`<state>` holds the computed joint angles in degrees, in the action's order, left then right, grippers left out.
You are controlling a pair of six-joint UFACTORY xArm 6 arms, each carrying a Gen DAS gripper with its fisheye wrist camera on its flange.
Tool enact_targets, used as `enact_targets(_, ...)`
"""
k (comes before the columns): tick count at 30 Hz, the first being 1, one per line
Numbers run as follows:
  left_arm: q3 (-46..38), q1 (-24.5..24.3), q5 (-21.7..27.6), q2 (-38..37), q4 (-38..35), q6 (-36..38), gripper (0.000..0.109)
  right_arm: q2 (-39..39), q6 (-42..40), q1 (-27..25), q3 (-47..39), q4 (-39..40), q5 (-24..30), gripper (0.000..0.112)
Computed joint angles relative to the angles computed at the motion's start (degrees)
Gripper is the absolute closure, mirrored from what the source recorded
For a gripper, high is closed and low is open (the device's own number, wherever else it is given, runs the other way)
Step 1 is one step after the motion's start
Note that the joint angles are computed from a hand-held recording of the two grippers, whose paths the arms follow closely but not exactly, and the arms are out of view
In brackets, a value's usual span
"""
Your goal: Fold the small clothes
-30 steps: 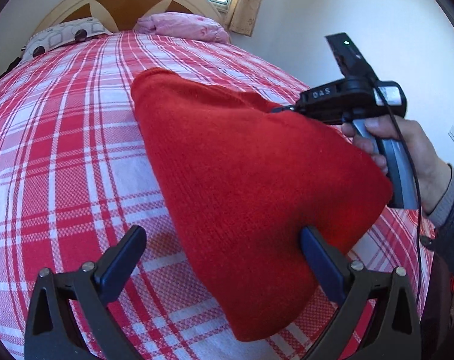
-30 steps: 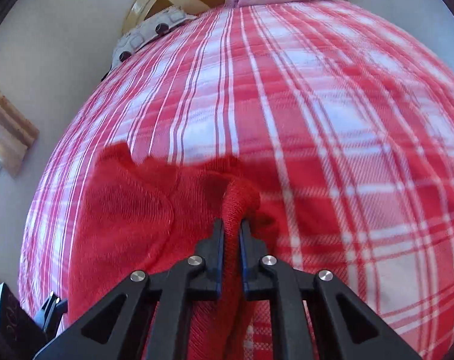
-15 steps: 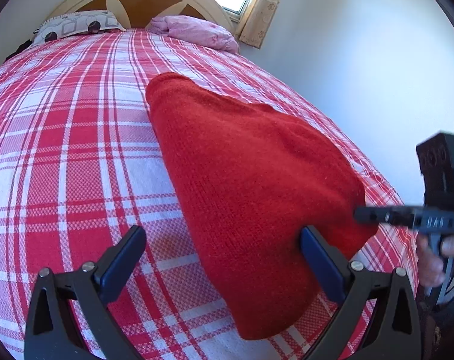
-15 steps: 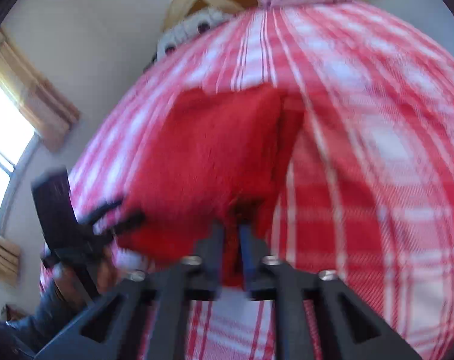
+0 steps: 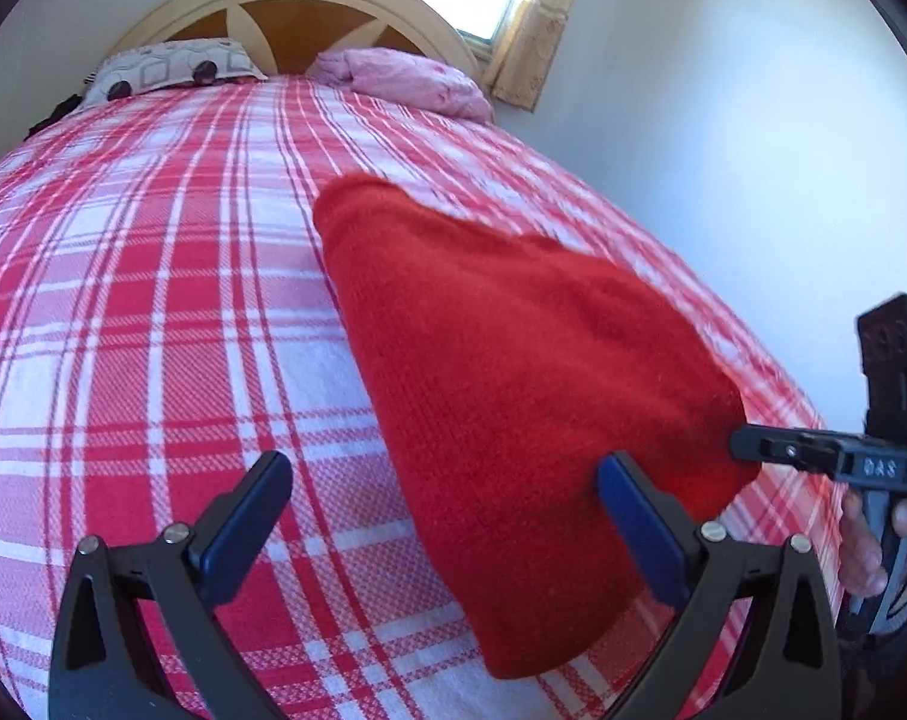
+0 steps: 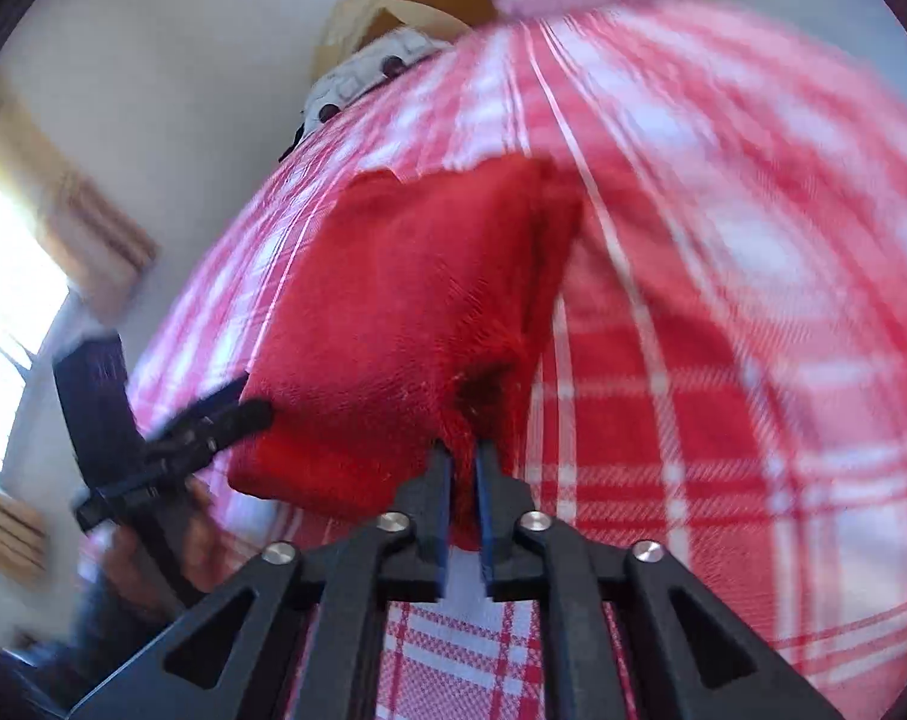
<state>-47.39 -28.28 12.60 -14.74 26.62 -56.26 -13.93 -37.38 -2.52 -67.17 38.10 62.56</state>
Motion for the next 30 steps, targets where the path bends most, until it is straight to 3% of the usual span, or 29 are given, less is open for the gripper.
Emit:
enact_targets(1,-0.22,0.48,0.00,-0.55,1.96,-2.71,0.006,-1.27,-0.47,0.81,0.25,-1.07,-1.91,0.064)
enact_targets(3,-1.66,1.25,1.14,-0.63,7.01,-8.30,0.006,-3.28,-2.20,2.06,1.01,-0.07,-7.13,0.048)
enact_targets(5,-5.56,0.50,6.62,1.27,10.68,-10.23,0.006,-2.67,-5.14,2.45,-0.75,5.02,-6.75,0.048)
enact_targets(8,-10.39,-0.46,12.45,5.32,8.51,-6.01,0.006,0.38,-8.97,2.98,-4.03,12.14,-2.49,0.048)
enact_targets(10,-11.47,-0.66,14.18,7.02,6.12,-3.09,0.006,2.83,-7.77,3.83,-5.33,12.19,-1.10,0.048)
enact_targets(12,-10.17,-0.57,12.91,7.20,6.34,-3.29,0.006,5.79,-5.07,3.99,-6.65,9.19,0.88,0.048)
enact_targets(14,-7.79,-0.35,9.59,6.46,5.60,-2.68,0.006,7.73,-1.56,4.52,-6.18,3.34,-0.69,0.049)
enact_targets(19,-7.39,-0.22,8.91,6.29,1.16,0.13,0.006,7.79,-6.16,3.89,-5.31,5.31,-1.51,0.049)
enact_targets(26,-11.87,-2.34,15.42,7.70,7.96,-3.17,0.006,4.38,-9.42,3.07,-2.97,7.32,-1.51,0.048)
enact_targets(30,-13.77,-2.60,16.66,8.38,6.58,-0.57,0.006,3.21,-11.73,1.19,-3.35,11.37,-3.39,0.046)
